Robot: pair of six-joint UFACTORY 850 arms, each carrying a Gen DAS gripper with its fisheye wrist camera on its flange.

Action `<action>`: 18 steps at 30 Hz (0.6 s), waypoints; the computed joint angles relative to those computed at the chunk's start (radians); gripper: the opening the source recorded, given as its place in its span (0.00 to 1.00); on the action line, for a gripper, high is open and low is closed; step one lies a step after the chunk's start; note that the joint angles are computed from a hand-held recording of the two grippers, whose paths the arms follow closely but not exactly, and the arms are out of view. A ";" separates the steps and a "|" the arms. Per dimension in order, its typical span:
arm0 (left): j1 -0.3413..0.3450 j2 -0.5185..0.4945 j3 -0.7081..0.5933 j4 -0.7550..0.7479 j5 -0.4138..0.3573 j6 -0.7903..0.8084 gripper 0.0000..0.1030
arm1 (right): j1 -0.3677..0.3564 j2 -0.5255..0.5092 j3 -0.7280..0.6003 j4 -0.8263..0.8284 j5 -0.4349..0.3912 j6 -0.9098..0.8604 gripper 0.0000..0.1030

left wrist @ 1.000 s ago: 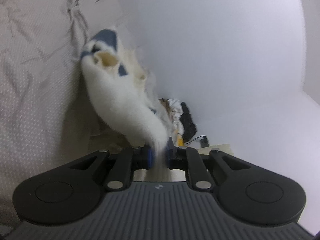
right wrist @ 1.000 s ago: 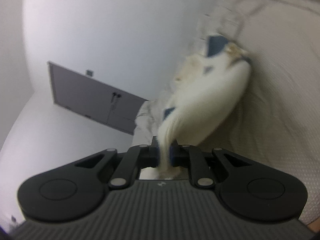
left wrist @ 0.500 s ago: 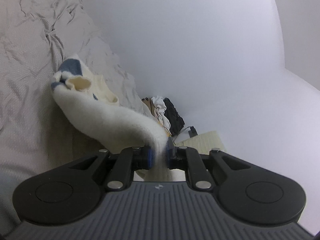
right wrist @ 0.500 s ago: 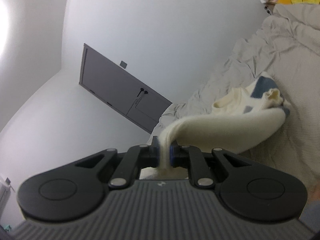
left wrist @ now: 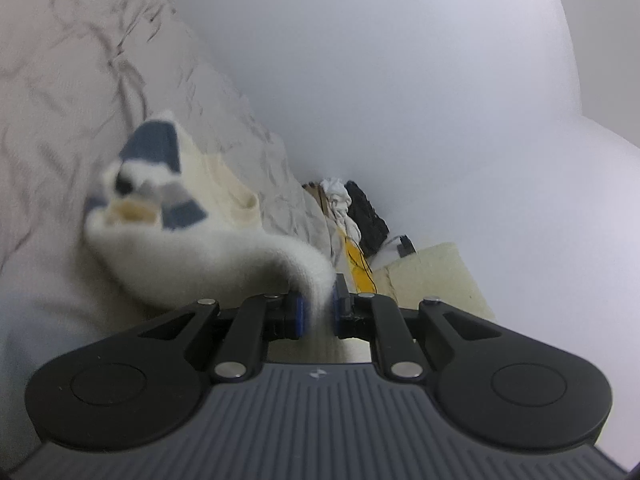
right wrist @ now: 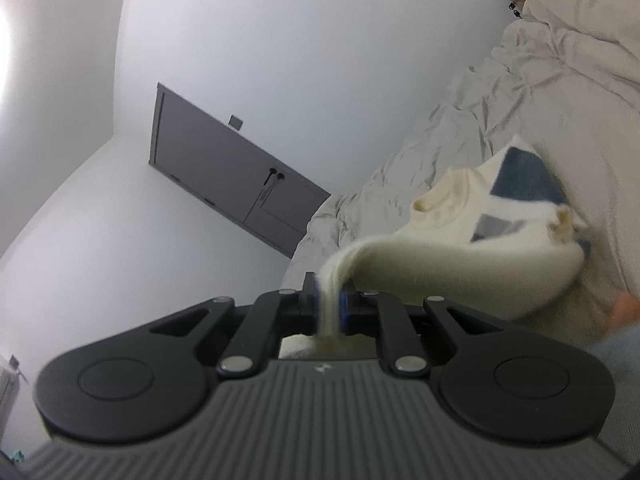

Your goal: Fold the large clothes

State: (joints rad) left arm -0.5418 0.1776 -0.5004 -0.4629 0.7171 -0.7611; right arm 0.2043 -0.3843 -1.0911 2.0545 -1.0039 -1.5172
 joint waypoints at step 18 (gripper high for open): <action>0.345 -0.574 -0.628 0.042 -0.227 0.231 0.15 | 0.107 -0.591 -0.857 -0.069 0.342 0.359 0.15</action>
